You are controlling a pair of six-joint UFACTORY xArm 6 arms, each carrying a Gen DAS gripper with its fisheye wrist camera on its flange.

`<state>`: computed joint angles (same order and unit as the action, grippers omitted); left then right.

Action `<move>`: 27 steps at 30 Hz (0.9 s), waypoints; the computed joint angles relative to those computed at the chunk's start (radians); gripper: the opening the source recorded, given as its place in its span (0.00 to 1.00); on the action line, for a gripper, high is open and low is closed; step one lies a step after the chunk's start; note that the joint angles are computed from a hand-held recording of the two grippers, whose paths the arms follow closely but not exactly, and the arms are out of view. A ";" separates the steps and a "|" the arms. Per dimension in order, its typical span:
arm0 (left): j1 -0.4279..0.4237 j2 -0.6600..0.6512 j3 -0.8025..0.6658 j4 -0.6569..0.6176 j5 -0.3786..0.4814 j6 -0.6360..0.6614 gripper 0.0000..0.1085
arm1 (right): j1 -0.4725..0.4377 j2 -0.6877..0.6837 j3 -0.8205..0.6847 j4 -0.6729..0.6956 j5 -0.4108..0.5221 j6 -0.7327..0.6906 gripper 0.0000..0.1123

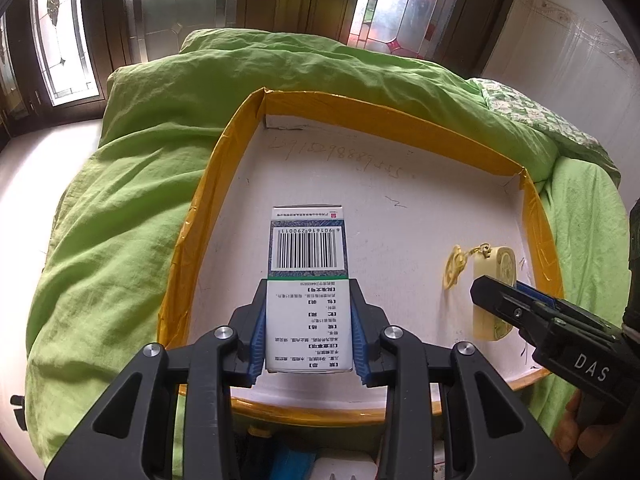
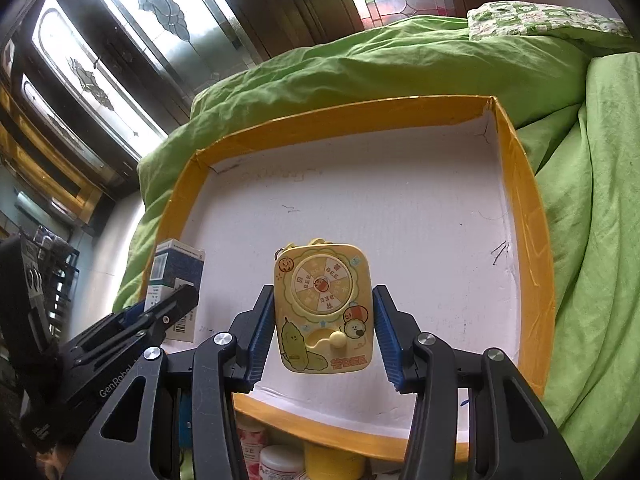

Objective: Organize rigid objects
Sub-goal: 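Carry the box and the toy into the yellow tray with both grippers, then open both grippers to release the box and toy inside the tray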

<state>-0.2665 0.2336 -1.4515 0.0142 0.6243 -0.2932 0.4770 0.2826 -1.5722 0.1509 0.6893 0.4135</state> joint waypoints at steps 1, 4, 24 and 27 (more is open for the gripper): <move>0.001 0.006 -0.003 0.012 0.003 -0.002 0.29 | 0.000 0.010 -0.007 -0.007 0.006 -0.002 0.38; 0.007 0.019 -0.006 0.029 0.006 0.000 0.29 | 0.002 0.033 -0.025 -0.014 0.023 -0.012 0.38; 0.031 0.068 -0.067 0.065 0.049 -0.014 0.30 | 0.036 0.116 -0.141 -0.016 0.084 -0.040 0.40; 0.033 0.059 -0.064 0.036 0.055 -0.005 0.32 | 0.035 0.110 -0.141 -0.024 0.080 -0.015 0.42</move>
